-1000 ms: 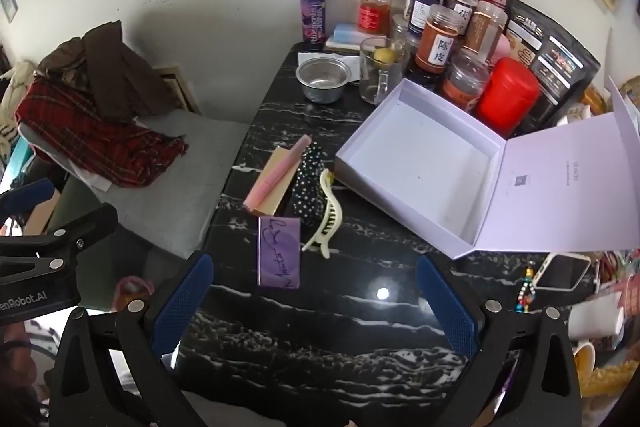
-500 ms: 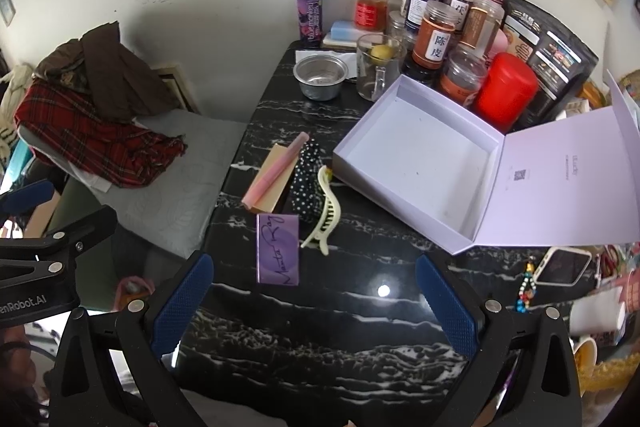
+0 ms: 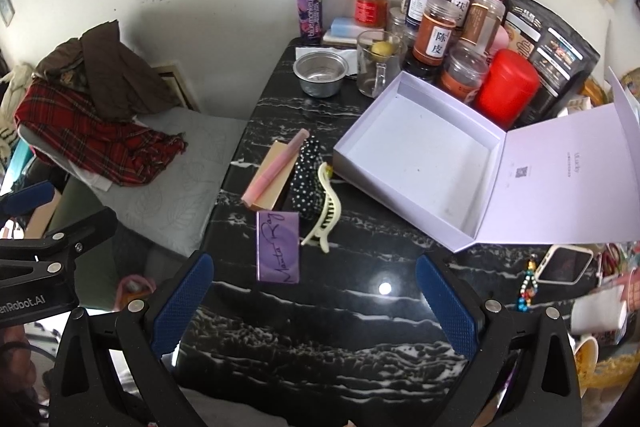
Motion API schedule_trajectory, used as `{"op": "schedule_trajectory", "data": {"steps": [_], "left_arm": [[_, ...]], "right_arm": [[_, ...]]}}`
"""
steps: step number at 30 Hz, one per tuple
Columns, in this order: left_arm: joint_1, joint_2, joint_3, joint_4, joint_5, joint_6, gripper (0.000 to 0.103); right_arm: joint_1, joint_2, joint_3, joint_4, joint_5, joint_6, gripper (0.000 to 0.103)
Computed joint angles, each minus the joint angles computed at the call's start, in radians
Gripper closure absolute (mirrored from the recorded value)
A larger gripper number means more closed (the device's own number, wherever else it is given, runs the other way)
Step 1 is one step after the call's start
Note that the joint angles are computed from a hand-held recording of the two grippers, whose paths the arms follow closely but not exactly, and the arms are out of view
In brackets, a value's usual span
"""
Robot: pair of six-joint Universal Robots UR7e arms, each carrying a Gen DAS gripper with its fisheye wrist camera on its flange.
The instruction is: Organize rigid objects
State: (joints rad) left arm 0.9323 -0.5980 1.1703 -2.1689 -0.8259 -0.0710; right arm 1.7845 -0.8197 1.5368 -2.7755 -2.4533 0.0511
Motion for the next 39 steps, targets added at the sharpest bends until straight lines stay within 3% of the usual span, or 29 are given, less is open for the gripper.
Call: {"op": "schedule_trajectory", "data": {"steps": [39], "left_arm": [[0.019,0.046,-0.066,0.052,-0.027,0.007,0.000]], "right_arm": [[-0.017,0.008,-0.021,0.045,0.011,0.031,0.000]]}}
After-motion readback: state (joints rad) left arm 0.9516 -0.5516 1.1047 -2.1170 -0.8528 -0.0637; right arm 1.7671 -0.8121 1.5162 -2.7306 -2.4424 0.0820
